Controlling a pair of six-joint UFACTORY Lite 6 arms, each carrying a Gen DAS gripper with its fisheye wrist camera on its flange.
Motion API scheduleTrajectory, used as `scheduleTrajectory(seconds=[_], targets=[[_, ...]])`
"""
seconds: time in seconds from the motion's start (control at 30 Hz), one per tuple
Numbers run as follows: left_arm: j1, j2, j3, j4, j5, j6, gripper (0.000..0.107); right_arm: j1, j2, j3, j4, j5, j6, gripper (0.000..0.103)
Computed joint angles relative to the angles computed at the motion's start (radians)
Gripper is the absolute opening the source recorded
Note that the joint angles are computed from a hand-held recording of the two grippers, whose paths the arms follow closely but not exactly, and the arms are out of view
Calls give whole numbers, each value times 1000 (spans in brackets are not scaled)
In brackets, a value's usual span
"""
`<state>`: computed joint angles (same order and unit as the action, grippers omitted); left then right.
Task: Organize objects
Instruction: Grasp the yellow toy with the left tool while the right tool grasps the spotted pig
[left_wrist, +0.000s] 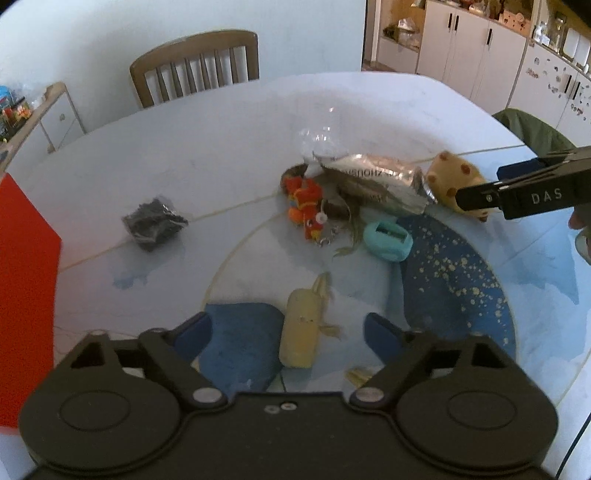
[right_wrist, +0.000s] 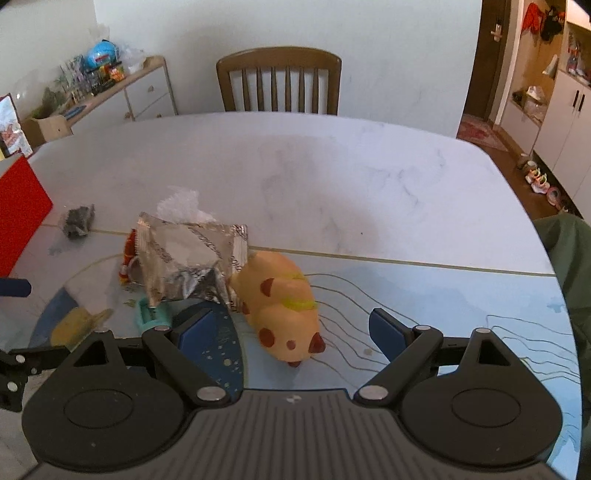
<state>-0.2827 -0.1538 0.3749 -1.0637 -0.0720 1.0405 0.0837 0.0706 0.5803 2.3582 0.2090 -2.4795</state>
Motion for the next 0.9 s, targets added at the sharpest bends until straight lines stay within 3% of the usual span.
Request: scheduleTrajectory(seconds=[0.1, 0.23, 0.33, 0.43, 0.6, 0.73, 0.9], targets=[[5, 33, 10, 199, -6, -204, 82, -3, 51, 29, 13, 5, -29, 84], [6, 54, 19, 333, -7, -336, 75, -7, 86, 55, -15, 16, -27, 77], [6, 56, 19, 384, -9, -386, 65, -9, 105, 70, -43, 18, -8, 66], [7, 58, 19, 427, -3, -423, 54, -13, 115, 81, -81, 25, 24, 63], [9, 58, 22, 638, 7, -634, 35, -3, 116, 84, -101, 25, 50, 51], [7, 50, 24, 566, 17, -569, 21, 13, 102, 73, -43, 12, 6, 49], [11, 34, 17, 481, 24, -489, 19, 32, 82, 57, 36, -12, -30, 48]])
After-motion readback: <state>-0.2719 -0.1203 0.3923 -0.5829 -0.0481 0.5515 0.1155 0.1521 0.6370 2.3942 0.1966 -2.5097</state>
